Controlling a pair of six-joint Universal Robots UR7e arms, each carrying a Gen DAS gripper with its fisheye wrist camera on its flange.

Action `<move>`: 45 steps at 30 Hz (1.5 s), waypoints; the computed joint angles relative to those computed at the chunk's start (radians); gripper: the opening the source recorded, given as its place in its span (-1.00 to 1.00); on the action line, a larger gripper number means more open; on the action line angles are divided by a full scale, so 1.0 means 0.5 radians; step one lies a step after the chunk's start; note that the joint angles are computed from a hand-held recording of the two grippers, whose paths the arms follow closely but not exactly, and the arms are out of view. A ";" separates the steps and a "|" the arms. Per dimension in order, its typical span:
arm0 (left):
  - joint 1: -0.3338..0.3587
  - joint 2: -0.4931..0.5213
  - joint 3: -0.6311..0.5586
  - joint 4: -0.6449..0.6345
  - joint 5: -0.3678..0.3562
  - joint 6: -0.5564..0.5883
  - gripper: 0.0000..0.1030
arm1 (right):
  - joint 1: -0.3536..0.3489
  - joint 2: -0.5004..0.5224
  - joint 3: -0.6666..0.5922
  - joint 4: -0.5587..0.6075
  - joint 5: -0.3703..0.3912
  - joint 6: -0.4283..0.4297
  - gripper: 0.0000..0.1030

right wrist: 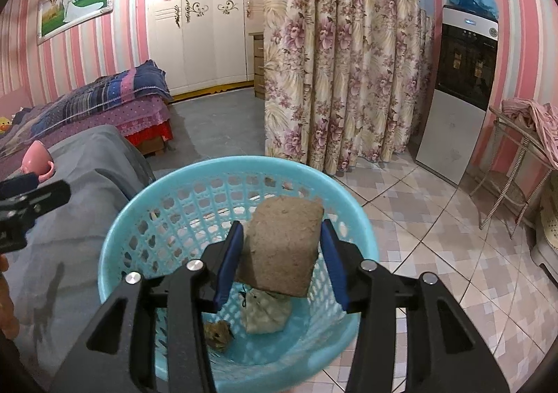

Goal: Collect trash
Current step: 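Carry both cardboard tubes to the blue basket and release them, then return both open grippers over the bed toward the blue bag and white lid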

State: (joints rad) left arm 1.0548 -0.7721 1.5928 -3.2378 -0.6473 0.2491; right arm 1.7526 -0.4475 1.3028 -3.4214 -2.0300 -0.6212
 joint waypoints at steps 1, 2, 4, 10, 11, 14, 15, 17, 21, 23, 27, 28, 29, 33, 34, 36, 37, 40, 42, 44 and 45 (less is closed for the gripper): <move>0.003 -0.022 0.027 -0.012 0.007 -0.003 0.87 | 0.007 0.014 -0.015 -0.008 -0.008 -0.001 0.45; 0.004 -0.036 0.045 -0.021 0.014 -0.003 0.87 | 0.014 0.031 -0.031 -0.029 -0.013 -0.002 0.64; 0.006 -0.072 0.091 -0.053 0.038 0.003 0.87 | 0.022 0.049 -0.041 -0.068 -0.007 -0.005 0.78; -0.002 -0.201 0.241 -0.137 0.085 -0.016 0.88 | 0.062 0.088 -0.072 -0.059 -0.094 -0.016 0.85; -0.005 -0.227 0.273 -0.155 0.104 -0.023 0.89 | 0.066 0.089 -0.070 -0.052 -0.100 -0.012 0.85; -0.014 -0.301 0.370 -0.225 0.149 -0.023 0.89 | 0.091 0.098 -0.066 -0.020 -0.116 0.021 0.85; -0.019 -0.339 0.416 -0.258 0.180 -0.014 0.89 | 0.108 0.104 -0.067 -0.001 -0.113 0.039 0.85; -0.026 -0.393 0.478 -0.307 0.239 0.001 0.89 | 0.132 0.112 -0.061 0.011 -0.098 0.048 0.85; -0.025 -0.528 0.613 -0.379 0.333 -0.008 0.89 | 0.200 0.148 -0.064 0.047 -0.049 0.064 0.85; -0.028 -0.603 0.691 -0.466 0.420 0.037 0.89 | 0.238 0.170 -0.065 0.068 -0.020 0.057 0.85; -0.001 -0.801 0.868 -0.501 0.509 0.009 0.89 | 0.311 0.224 -0.088 0.109 0.032 0.035 0.93; 0.017 -0.865 0.908 -0.444 0.503 -0.055 0.89 | 0.335 0.243 -0.098 0.118 0.043 0.029 0.93; 0.034 -0.914 0.939 -0.417 0.519 -0.104 0.89 | 0.361 0.269 -0.115 0.128 0.040 0.025 0.93; 0.097 -1.074 1.078 -0.505 0.641 -0.119 0.89 | 0.438 0.345 -0.184 0.231 0.053 0.017 0.93; 0.112 -1.101 1.096 -0.515 0.669 -0.111 0.89 | 0.449 0.350 -0.187 0.251 0.062 0.013 0.93; 0.137 -1.137 1.137 -0.649 0.737 -0.009 0.89 | 0.485 0.391 -0.239 0.307 0.068 0.024 0.93; 0.147 -1.147 1.148 -0.708 0.755 0.045 0.89 | 0.495 0.400 -0.249 0.326 0.078 0.041 0.93; 0.190 -1.281 1.214 -0.546 0.772 -0.046 0.89 | 0.525 0.451 -0.295 0.365 0.133 0.086 0.93; 0.233 -1.408 1.259 -0.305 0.739 -0.231 0.89 | 0.546 0.507 -0.350 0.388 0.151 0.088 0.92; 0.276 -1.490 1.276 -0.179 0.687 -0.329 0.89 | 0.555 0.557 -0.390 0.336 0.181 0.072 0.93; 0.298 -1.523 1.282 -0.134 0.677 -0.366 0.89 | 0.567 0.590 -0.431 0.358 0.167 0.074 0.93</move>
State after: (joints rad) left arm 1.2038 -1.5336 2.2338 -3.3047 -0.3091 0.0662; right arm 2.0361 -0.1526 1.0871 -3.2422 -1.9462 -0.5843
